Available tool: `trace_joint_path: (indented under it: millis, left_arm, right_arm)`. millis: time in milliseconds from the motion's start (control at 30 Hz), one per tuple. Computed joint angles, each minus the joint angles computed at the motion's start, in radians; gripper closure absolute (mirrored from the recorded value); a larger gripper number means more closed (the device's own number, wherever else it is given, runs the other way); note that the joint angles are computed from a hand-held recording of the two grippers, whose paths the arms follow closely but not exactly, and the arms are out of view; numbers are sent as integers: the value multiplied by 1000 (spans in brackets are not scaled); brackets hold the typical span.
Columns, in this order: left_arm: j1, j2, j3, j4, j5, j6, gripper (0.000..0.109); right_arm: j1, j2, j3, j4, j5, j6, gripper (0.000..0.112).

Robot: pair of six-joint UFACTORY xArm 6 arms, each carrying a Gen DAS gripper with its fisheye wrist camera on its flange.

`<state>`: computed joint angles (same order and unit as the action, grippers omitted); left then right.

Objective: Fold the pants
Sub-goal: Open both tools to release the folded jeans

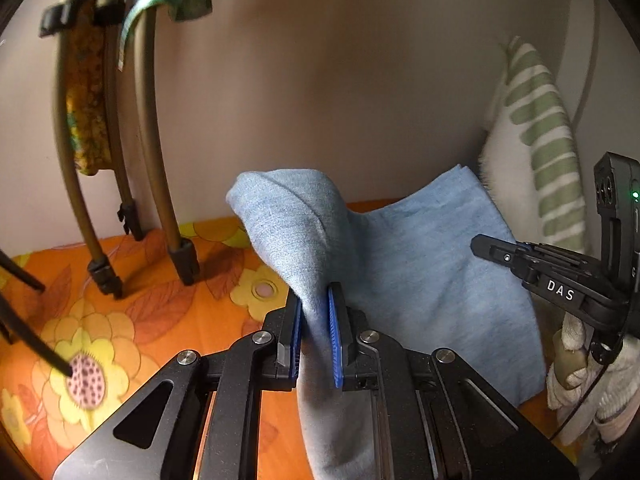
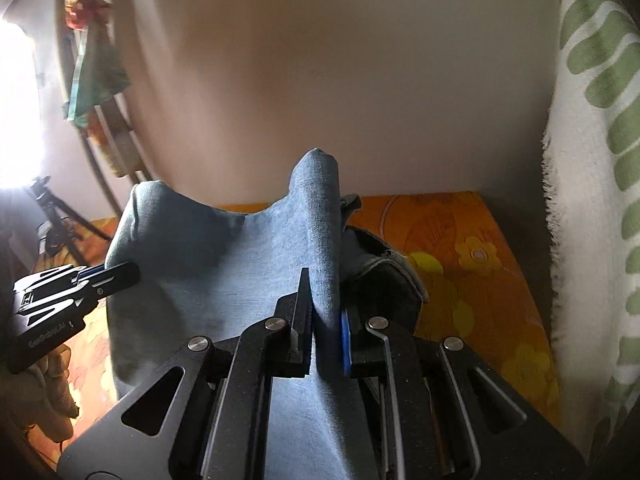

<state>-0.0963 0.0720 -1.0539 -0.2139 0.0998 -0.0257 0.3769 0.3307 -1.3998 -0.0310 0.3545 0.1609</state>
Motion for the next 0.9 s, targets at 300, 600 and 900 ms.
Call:
trace_joint_path:
  millis: [300, 600, 900]
  left_arm:
    - [40, 91, -78, 339, 22, -288, 97]
    - [46, 28, -43, 382, 67, -313, 93]
    - [27, -92, 54, 325, 69, -269, 92]
  right_arm:
    - [-25, 165, -158, -24, 35, 6, 101]
    - [-45, 129, -138, -207, 36, 203, 89]
    - [-19, -20, 5, -226, 32, 219, 89]
